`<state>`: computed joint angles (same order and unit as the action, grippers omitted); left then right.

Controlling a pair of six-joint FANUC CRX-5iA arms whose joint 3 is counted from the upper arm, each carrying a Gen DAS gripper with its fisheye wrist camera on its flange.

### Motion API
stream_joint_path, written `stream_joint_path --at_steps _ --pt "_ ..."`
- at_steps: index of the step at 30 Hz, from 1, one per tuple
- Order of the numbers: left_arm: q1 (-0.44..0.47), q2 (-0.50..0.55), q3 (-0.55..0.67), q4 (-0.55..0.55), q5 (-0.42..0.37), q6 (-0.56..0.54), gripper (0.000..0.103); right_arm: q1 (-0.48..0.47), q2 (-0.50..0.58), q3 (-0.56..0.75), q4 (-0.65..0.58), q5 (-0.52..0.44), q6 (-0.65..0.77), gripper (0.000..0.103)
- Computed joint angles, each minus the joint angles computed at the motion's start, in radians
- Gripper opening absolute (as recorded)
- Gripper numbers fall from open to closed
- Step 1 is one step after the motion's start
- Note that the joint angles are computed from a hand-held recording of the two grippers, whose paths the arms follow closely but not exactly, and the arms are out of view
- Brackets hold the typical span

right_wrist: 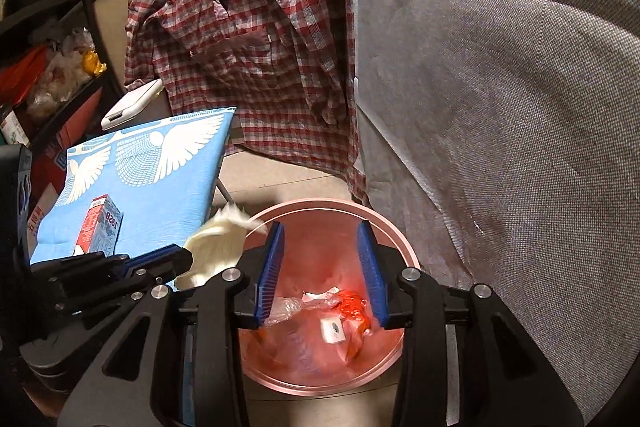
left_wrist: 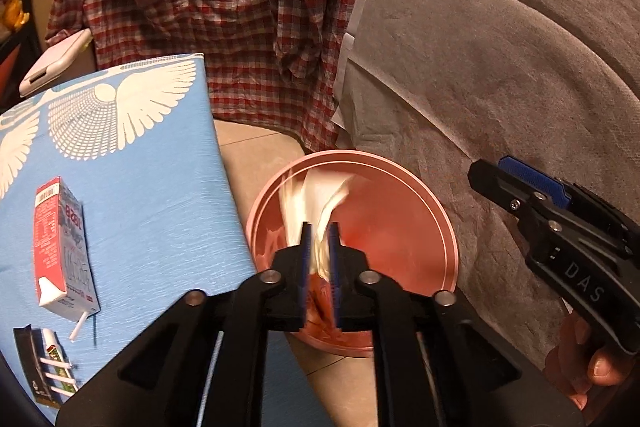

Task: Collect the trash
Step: 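Open the right tool dropping the red box while the left tool drops the napkin into the bucket, then move the left tool to the black pouch while the right tool moves to the toothpaste tube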

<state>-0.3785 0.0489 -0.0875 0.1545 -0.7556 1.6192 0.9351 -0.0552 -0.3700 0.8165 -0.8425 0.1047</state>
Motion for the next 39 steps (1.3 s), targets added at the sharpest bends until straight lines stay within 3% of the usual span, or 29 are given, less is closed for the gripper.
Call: stream_joint_path --at_steps 10,19,25,28,31,39 --pt "0.031 -0.051 -0.046 0.007 0.016 -0.015 0.014 0.011 -0.004 0.003 0.018 -0.003 -0.016 0.039" --pt "0.104 -0.171 -0.133 -0.005 0.018 -0.050 0.014 0.065 -0.001 0.018 0.079 0.017 -0.043 0.039" --pt "0.211 -0.284 -0.215 0.015 0.003 -0.113 0.014 0.119 0.023 0.045 0.130 0.047 -0.039 0.037" --pt "0.283 -0.347 -0.261 0.038 -0.012 -0.159 0.014 0.139 0.032 0.056 0.131 0.081 -0.043 0.027" --pt "0.366 -0.411 -0.311 0.073 -0.026 -0.215 0.014 0.160 0.046 0.071 0.111 0.112 -0.044 0.020" --pt "0.593 -0.528 -0.427 0.190 -0.071 -0.350 0.014 0.212 0.123 0.140 0.003 0.220 0.031 0.019"
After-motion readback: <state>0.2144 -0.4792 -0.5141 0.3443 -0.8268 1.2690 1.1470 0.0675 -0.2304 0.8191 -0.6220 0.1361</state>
